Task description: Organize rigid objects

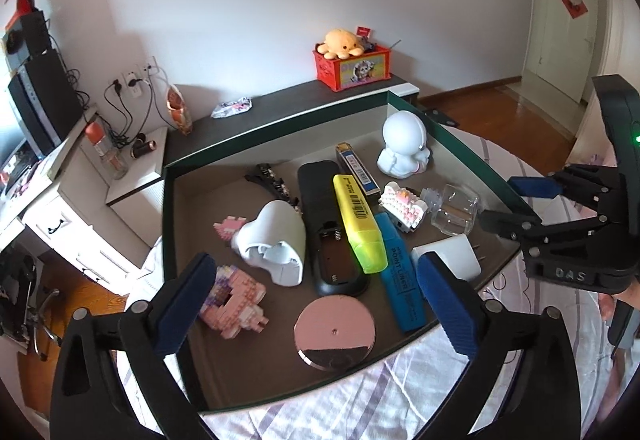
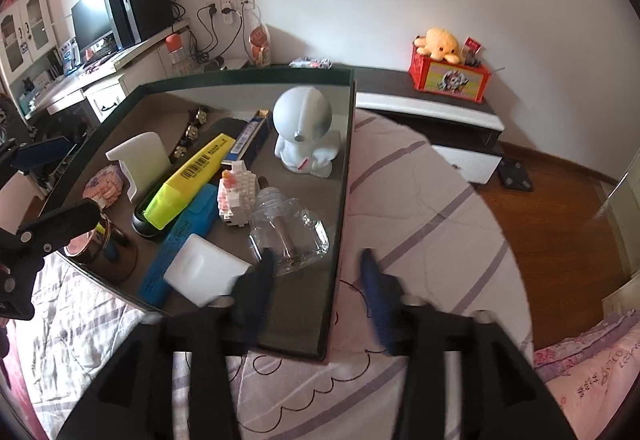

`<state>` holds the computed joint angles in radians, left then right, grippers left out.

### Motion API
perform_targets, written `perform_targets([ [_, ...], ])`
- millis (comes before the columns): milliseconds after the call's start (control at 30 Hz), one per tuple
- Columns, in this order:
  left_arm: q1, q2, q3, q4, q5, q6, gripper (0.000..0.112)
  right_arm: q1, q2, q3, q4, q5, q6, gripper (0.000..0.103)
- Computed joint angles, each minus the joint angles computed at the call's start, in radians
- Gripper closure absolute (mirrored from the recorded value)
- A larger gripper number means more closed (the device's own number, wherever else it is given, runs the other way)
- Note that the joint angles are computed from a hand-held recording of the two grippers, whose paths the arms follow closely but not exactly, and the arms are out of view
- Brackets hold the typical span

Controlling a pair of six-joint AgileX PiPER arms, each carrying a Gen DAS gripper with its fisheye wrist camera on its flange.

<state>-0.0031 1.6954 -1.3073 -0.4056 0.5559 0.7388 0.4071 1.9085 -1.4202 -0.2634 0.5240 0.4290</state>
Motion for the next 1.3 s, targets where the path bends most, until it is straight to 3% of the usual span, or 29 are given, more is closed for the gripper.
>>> perform_targets([
  [100, 0.013, -0.033, 0.030, -0.001, -0.016, -0.013, 0.010, 0.017, -0.035, 0.024, -0.051, -0.005, 0.047, 0.019],
  [233, 0.031, -0.060, 0.059, 0.015, -0.031, -0.058, 0.010, 0.050, -0.096, 0.071, -0.185, -0.017, 0.180, 0.015],
  [333, 0.045, -0.086, 0.089, 0.023, -0.051, -0.101, 0.010, 0.077, -0.132, 0.097, -0.285, -0.021, 0.279, 0.000],
  [533, 0.070, -0.191, 0.190, -0.008, -0.091, -0.120, 0.010, 0.145, -0.216, 0.159, -0.355, -0.052, 0.368, 0.000],
  [767, 0.109, -0.380, 0.332, -0.114, -0.102, -0.037, 0.010, 0.264, -0.325, 0.230, -0.472, -0.054, 0.505, 0.000],
  [900, 0.163, -0.522, 0.415, -0.219, -0.073, 0.054, 0.009, 0.362, -0.398, 0.276, -0.631, 0.011, 0.669, 0.000],
  [1100, 0.210, -0.768, 0.509, -0.136, -0.046, -0.040, 0.009, 0.545, -0.518, 0.360, -0.859, 0.154, 0.914, 0.000],
  [1167, 0.286, -0.843, 0.525, -0.221, -0.006, 0.019, 0.009, 0.598, -0.544, 0.363, -0.874, 0.206, 0.924, 0.000],
  [1300, 0.569, -0.988, 0.538, -0.474, 0.217, 0.257, 0.009, 0.743, -0.609, 0.389, -0.945, 0.335, 1.004, 0.000],
])
